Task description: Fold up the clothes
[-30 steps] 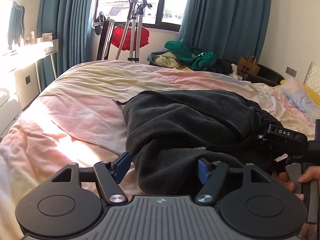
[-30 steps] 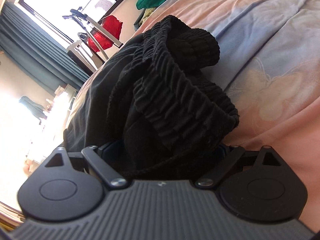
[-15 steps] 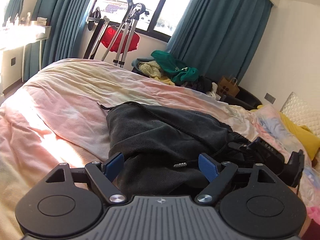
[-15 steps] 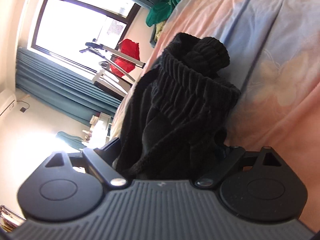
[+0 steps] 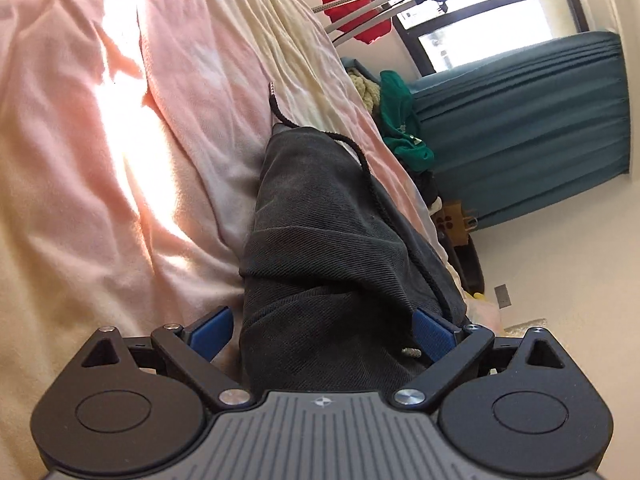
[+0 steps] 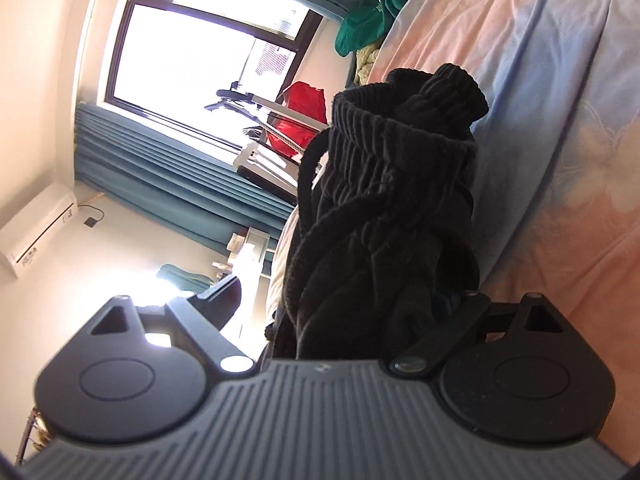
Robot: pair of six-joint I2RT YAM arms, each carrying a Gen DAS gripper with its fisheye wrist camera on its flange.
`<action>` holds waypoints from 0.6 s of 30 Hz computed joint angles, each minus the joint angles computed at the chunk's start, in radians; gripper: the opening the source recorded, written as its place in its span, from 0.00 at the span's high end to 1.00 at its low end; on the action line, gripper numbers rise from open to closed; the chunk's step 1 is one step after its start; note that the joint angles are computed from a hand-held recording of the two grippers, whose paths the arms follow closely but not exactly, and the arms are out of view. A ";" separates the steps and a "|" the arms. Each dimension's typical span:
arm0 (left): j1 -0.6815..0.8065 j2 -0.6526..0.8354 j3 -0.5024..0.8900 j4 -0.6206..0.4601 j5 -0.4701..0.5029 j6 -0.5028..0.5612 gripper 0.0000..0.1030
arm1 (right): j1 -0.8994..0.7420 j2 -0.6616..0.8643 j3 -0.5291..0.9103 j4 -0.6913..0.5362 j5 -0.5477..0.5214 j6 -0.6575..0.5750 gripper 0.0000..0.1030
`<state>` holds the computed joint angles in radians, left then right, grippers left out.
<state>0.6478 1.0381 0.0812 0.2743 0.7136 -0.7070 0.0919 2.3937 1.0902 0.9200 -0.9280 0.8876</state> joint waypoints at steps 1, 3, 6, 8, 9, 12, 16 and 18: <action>-0.005 0.054 -0.004 0.060 0.015 -0.004 0.06 | 0.002 0.000 0.012 -0.058 0.008 -0.028 0.09; -0.036 0.131 -0.001 0.134 0.006 -0.018 0.05 | 0.009 -0.006 0.043 -0.205 0.028 -0.116 0.19; -0.057 0.236 0.018 0.214 0.006 -0.022 0.05 | 0.023 -0.030 0.044 -0.301 0.078 -0.211 0.35; -0.031 0.302 0.023 0.285 0.041 -0.057 0.05 | 0.027 -0.052 0.035 -0.346 0.115 -0.253 0.55; -0.018 0.335 0.026 0.321 0.058 -0.075 0.05 | 0.027 -0.060 0.030 -0.362 0.130 -0.267 0.58; 0.026 0.444 0.039 0.433 0.111 -0.106 0.06 | 0.035 -0.080 0.013 -0.378 0.164 -0.293 0.63; 0.039 0.527 0.094 0.463 0.145 -0.121 0.06 | 0.051 -0.084 0.012 -0.366 0.193 -0.291 0.64; 0.011 0.526 0.126 0.416 0.098 -0.094 0.17 | 0.054 -0.079 0.018 -0.357 0.195 -0.285 0.64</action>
